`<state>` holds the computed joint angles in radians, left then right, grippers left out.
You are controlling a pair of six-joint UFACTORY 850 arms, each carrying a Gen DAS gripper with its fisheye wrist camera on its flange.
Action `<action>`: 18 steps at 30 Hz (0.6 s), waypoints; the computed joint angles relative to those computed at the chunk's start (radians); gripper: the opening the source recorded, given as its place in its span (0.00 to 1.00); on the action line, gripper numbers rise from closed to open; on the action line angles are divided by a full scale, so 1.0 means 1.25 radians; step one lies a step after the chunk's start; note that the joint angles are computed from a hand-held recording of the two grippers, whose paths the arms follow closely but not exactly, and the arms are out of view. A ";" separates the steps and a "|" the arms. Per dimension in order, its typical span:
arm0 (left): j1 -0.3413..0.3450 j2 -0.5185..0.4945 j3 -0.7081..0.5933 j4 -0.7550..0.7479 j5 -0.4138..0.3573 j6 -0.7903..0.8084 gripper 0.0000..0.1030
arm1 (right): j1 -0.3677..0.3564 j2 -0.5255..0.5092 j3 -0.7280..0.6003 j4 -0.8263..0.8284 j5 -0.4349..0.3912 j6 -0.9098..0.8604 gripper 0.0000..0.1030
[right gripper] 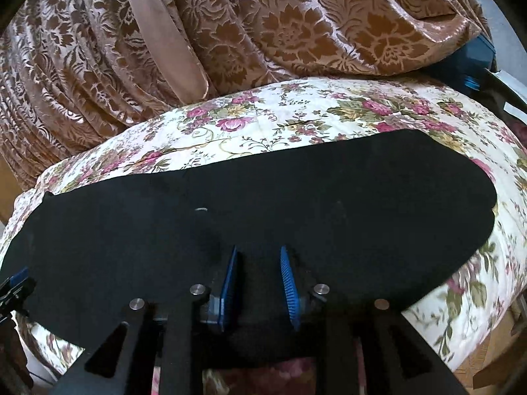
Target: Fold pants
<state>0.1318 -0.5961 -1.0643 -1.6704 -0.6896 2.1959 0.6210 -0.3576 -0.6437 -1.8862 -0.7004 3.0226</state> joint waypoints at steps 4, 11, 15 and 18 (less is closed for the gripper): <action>-0.001 -0.008 -0.050 0.084 -0.018 -0.134 0.76 | 0.005 -0.012 -0.007 0.013 -0.022 0.012 0.27; -0.037 -0.085 -0.248 0.207 -0.004 -0.376 0.68 | 0.009 -0.021 -0.007 0.003 -0.045 0.045 0.27; -0.078 -0.170 -0.389 0.367 0.104 -0.597 0.58 | 0.011 -0.024 -0.003 -0.008 -0.057 0.069 0.27; -0.090 -0.229 -0.449 0.424 0.199 -0.694 0.56 | 0.011 -0.025 -0.003 -0.012 -0.060 0.069 0.27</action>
